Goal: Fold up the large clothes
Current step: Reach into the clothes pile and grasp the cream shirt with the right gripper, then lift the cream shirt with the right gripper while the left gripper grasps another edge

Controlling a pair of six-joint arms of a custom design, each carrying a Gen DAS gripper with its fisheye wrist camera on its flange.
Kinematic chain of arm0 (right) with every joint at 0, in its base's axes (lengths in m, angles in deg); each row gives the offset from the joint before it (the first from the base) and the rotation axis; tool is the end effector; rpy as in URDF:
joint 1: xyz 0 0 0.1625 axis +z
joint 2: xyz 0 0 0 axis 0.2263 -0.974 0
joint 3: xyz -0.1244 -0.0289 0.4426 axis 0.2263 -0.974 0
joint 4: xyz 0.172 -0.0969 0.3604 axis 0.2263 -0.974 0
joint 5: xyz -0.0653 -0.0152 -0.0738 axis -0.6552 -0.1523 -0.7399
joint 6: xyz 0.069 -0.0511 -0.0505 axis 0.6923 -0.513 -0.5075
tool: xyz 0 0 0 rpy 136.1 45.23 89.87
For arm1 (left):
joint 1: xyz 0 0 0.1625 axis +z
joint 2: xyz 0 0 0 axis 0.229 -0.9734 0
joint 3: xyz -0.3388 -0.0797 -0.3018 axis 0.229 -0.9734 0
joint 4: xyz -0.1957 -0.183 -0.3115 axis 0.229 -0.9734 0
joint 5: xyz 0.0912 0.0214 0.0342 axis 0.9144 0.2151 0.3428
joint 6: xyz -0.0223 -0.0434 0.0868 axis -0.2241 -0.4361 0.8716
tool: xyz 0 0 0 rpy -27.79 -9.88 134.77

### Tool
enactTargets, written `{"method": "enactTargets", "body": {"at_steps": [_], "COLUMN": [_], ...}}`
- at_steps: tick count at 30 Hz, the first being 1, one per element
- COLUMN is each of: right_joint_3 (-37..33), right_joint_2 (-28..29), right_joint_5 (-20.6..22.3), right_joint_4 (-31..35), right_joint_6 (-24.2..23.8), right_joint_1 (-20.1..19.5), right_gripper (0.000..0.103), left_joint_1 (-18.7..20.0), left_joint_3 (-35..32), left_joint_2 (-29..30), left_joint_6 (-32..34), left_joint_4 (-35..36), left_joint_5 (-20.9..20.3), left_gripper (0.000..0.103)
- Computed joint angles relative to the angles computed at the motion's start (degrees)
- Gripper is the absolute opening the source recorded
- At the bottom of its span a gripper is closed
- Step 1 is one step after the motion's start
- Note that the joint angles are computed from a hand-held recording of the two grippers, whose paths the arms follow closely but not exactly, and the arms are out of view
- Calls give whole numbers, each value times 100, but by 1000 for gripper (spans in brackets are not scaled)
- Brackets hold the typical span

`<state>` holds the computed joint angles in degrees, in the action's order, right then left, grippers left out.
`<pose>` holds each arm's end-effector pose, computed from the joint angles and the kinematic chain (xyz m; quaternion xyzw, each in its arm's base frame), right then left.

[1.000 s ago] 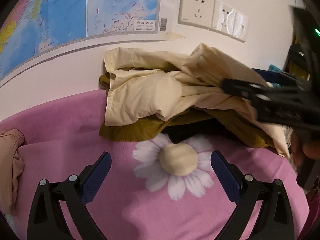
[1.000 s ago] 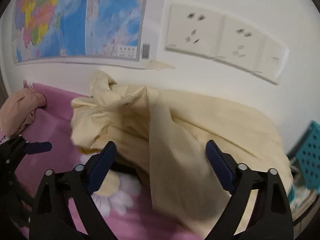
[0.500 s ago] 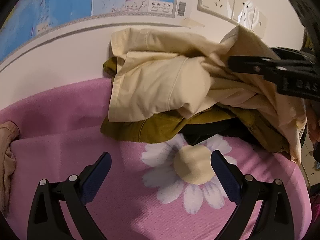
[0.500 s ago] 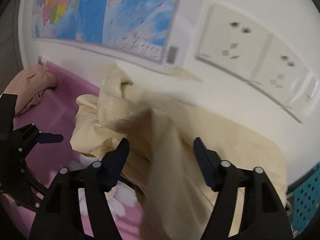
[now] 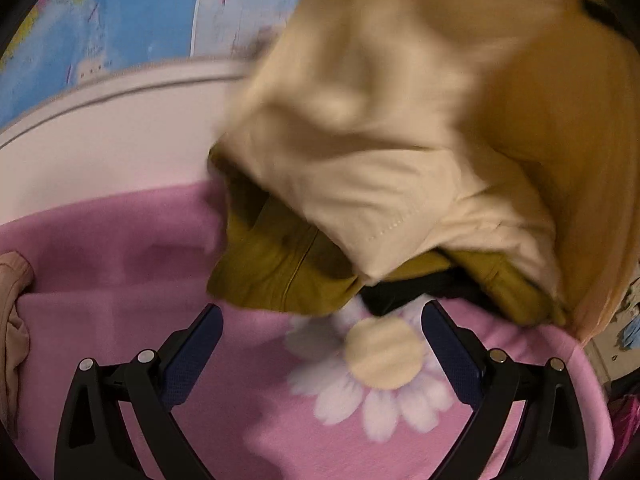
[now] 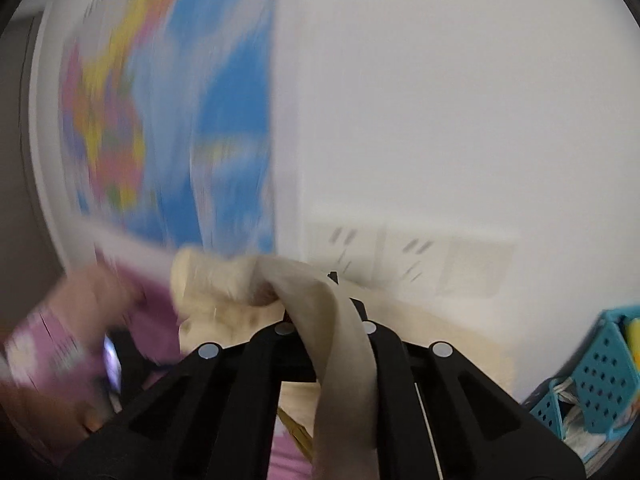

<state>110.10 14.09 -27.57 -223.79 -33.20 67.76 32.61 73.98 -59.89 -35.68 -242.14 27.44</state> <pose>0.0352 -0.7647 0.4972 0.4149 -0.7925 0.4204 0.1519 -0.3403 -0.6505 -0.0570 0.1584 0.8732 -0.3813 0.2589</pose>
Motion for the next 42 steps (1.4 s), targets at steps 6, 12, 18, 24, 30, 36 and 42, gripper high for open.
{"method": "enactTargets", "body": {"at_steps": [6,12,18,24,30,36,42], "right_joint_3": [308,717,1026,1524,2101,2563,3094], "right_joint_2": [-729,-1219,-1593,-2214,-3111,-3787,-4076], "right_joint_5": [594,1013,1173,1888,3036,3900,4014], "right_joint_4": [-153,-292,-447,-758,-956,-498,793], "right_joint_6": [477,505,630,662,833,911,62], "right_joint_1": [-35,-107,-222,-376,-634,-1136,-1322], "right_gripper": [2,2,2,2,2,2,2], "left_joint_1": [-82,31,261,47,-330,-864,-1606], "left_joint_3": [-179,-519,-1469,-1345,-391,1178,2436], "left_joint_2": [142,310,566,198,-708,-1926,-2145], "left_joint_6": [593,305,518,1198,1643,2406,2994], "left_joint_4": [-801,-1202,-355,-805,-2431,-3700,-4484], "left_joint_5": [-430,-1834,-2248,-2732,-2786,-2093,-609], "left_gripper": [96,96,15,3,2,2,5]}}
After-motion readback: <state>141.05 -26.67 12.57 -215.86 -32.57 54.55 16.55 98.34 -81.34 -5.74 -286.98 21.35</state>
